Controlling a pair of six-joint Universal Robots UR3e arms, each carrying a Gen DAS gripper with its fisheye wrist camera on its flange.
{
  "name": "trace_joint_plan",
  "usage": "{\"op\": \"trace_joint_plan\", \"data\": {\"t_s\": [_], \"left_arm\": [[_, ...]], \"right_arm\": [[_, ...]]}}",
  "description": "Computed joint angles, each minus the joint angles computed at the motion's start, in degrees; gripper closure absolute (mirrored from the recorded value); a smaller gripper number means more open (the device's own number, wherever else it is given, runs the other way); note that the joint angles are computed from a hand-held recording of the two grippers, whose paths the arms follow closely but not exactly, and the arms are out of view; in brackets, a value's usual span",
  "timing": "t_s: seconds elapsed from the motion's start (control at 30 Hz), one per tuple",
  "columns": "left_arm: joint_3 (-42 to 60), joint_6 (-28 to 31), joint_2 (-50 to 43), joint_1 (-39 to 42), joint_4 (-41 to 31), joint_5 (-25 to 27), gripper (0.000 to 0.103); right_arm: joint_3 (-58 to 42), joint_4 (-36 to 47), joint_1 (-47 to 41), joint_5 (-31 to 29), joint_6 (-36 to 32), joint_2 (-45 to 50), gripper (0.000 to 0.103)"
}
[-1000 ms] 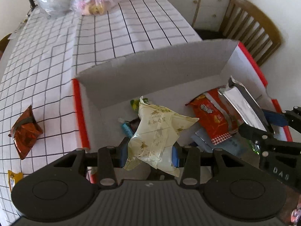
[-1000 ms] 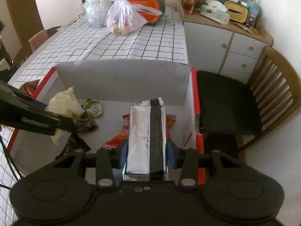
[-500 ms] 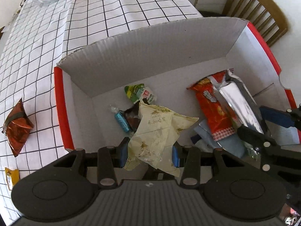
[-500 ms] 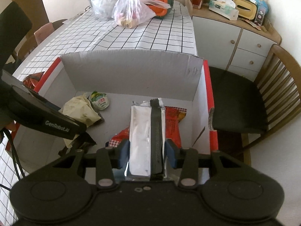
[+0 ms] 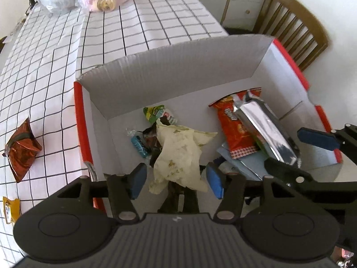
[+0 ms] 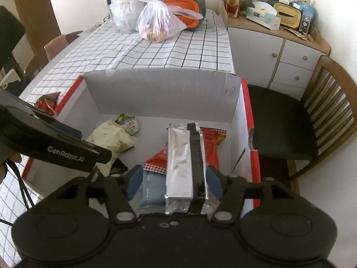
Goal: Organize snacks
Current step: 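Open the left gripper to drop the cream pouch while the right releases the silver bar, then withdraw both grippers from the box back toward the last two snacks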
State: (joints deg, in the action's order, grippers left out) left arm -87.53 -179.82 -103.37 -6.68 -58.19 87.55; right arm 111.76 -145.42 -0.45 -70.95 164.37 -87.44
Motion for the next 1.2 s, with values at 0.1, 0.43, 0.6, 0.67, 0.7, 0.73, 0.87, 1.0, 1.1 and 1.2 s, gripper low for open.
{"op": "trace_joint_plan", "data": {"t_s": [0.1,0.43,0.6,0.67,0.7,0.73,0.87,1.0,1.1,1.2], "left_arm": [[-2.82,0.23,3.14,0.09,1.6,-0.08,0.042],[-12.58,1.28,14.16,2.65,6.57,-2.3,0.04],[-17.05,2.13,19.96,4.57,8.35,-3.48,0.039],[-18.9,2.3,22.36,5.38,9.35,-3.88,0.038],[-19.88,2.73,23.79,6.08,9.51,-4.48,0.038],[-20.74,3.07,25.03,6.71,9.73,-4.98,0.038],[-24.24,4.95,30.53,9.86,9.72,-7.46,0.036],[-28.65,8.27,38.04,15.34,8.74,-12.25,0.031],[-31.56,12.17,43.79,20.89,6.55,-16.79,0.029],[-34.06,16.78,49.58,27.49,2.84,-21.39,0.027]], "right_arm": [[0.97,0.28,-0.15,0.57,0.43,-2.13,0.039],[3.32,2.21,-0.68,2.83,1.31,-9.71,0.02],[3.63,2.59,-0.52,4.17,2.61,-12.2,0.012],[4.15,2.17,-0.65,5.08,3.31,-13.3,0.01],[4.36,1.83,-0.62,5.45,3.8,-13.79,0.009],[4.53,1.61,-0.59,5.89,4.32,-14.28,0.008],[5.1,0.4,0.08,7.17,6.7,-15.86,0.004],[5.75,-2.23,2.16,7.01,9.32,-16.69,0.001],[5.71,-4.08,4.36,6.63,11.24,-16.57,0.0],[4.37,-6.12,7.9,5.15,13.47,-14.82,0.0]]}}
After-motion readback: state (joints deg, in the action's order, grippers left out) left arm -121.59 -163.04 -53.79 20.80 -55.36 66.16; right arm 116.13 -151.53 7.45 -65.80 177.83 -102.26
